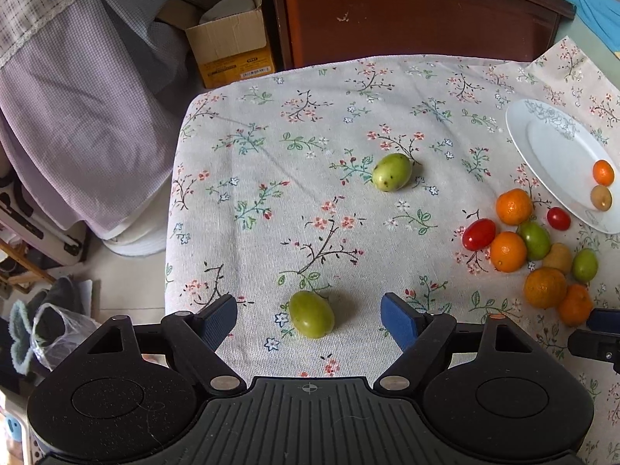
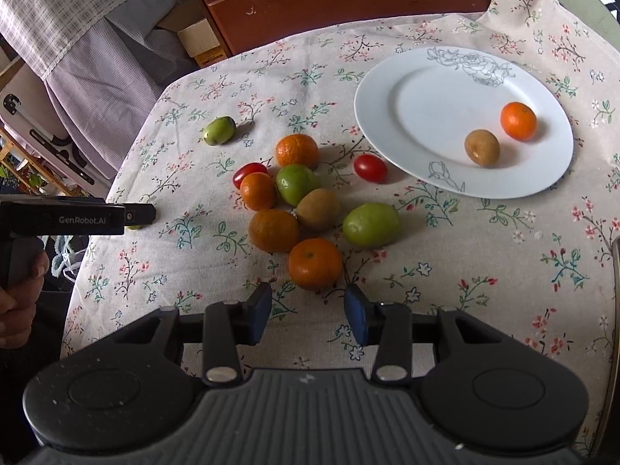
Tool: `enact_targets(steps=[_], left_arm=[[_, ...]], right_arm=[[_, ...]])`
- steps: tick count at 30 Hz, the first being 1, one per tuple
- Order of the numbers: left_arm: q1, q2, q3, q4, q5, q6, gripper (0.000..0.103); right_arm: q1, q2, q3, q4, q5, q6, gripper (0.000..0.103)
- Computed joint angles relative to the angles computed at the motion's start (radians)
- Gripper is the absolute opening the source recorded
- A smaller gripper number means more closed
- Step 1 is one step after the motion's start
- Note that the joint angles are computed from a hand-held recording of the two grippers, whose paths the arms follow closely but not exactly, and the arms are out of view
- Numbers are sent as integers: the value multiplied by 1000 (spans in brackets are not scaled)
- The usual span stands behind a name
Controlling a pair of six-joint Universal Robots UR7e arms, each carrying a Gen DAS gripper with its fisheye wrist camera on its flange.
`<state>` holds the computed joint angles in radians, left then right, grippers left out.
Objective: Organize fruits
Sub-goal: 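Move both tools back toward the fruit group beside the plate, then close the left tool on a green plum while the right tool grasps a mandarin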
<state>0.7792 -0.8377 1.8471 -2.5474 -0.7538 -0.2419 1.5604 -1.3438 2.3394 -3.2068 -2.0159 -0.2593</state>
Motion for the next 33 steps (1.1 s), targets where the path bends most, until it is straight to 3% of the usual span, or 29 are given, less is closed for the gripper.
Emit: enact_targets(steps=[5,14,19,27,33], left_arm=[[4,3,3,-11,-9,9,80],[12,3,10,-5,-44,13,65],[21,-2,15,-44,-72,10,46],[23,-3,23,-88,-85,11,22],[17,-4,27,-119,-115,31,22]], right_arm=[[3,20,-8,-23,-12,-10,42],[4,39,-14,-55,-17,-29,42],[3,52,-14,-86,-24,-40,32],[0,49,-13,-94,-11,-27,31],[-1,39,-14,-85,12,-19,31]])
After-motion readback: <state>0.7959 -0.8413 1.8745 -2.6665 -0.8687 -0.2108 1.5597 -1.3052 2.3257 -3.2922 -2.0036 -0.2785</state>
